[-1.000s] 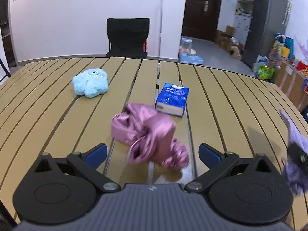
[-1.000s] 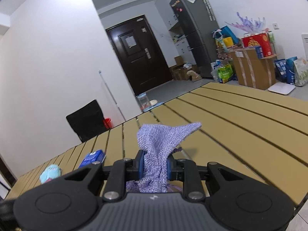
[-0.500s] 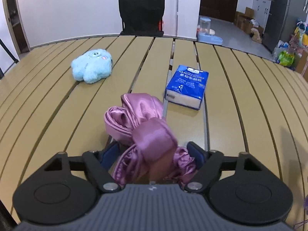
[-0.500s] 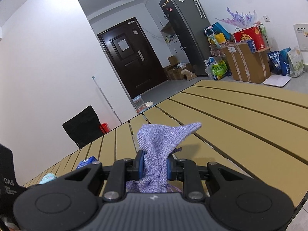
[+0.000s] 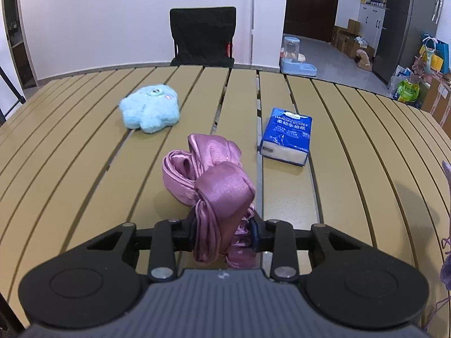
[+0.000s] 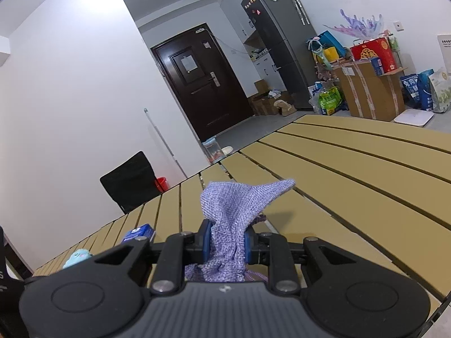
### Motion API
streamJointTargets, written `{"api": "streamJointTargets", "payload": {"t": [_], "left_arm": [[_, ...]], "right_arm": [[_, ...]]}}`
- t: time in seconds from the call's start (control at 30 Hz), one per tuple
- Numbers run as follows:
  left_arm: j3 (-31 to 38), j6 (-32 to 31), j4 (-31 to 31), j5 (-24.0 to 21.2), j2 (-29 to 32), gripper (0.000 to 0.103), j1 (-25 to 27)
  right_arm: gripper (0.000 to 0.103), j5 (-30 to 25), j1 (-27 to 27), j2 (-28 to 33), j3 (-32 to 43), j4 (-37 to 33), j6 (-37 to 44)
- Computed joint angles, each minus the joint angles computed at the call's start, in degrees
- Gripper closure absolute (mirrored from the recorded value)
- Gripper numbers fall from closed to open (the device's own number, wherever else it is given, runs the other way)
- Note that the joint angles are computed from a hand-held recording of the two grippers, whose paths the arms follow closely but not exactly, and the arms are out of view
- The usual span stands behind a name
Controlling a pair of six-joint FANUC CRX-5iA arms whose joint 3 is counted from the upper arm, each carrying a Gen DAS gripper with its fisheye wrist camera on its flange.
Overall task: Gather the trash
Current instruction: 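Carry the knit bag and scrunchie down over the black bin with both tools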
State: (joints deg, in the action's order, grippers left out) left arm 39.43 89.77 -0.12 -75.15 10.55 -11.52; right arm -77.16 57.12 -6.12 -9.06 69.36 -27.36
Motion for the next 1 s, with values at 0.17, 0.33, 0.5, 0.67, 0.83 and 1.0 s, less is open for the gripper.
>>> {"api": "streamJointTargets", "payload": {"t": [0.17, 0.33, 0.5, 0.67, 0.83, 1.0], "left_arm": [[-4.08, -2.32, 1.5, 2.72, -3.73, 0.069, 0.99], [-9.1, -5.36, 4.71, 4.91, -8.35, 0.069, 2.6], [-13.26, -8.39, 7.91, 5.61, -12.59, 0.069, 4.25], [-17.45, -11.78, 11.87, 6.52, -17.05, 0.069, 6.63], [-21.51, -15.27, 15.68, 7.0, -21.48, 0.069, 8.97], [-25.42, -19.07, 20.15, 6.79, -25.26, 0.069, 12.0]], "right_arm": [[0.082, 1.2, 0.33, -0.26, -0.27, 1.16, 0.8], [0.082, 1.72, 1.75, -0.4, -0.31, 2.17, 1.55], [0.082, 1.28, 4.33, -0.31, 0.0, 3.22, 4.0], [0.082, -0.4, 7.33, -0.86, -0.08, 5.16, 5.13], [0.082, -3.01, 10.57, -1.24, -0.03, 6.87, 6.66], [0.082, -5.56, 13.8, -1.32, 0.26, 7.66, 9.15]]}}
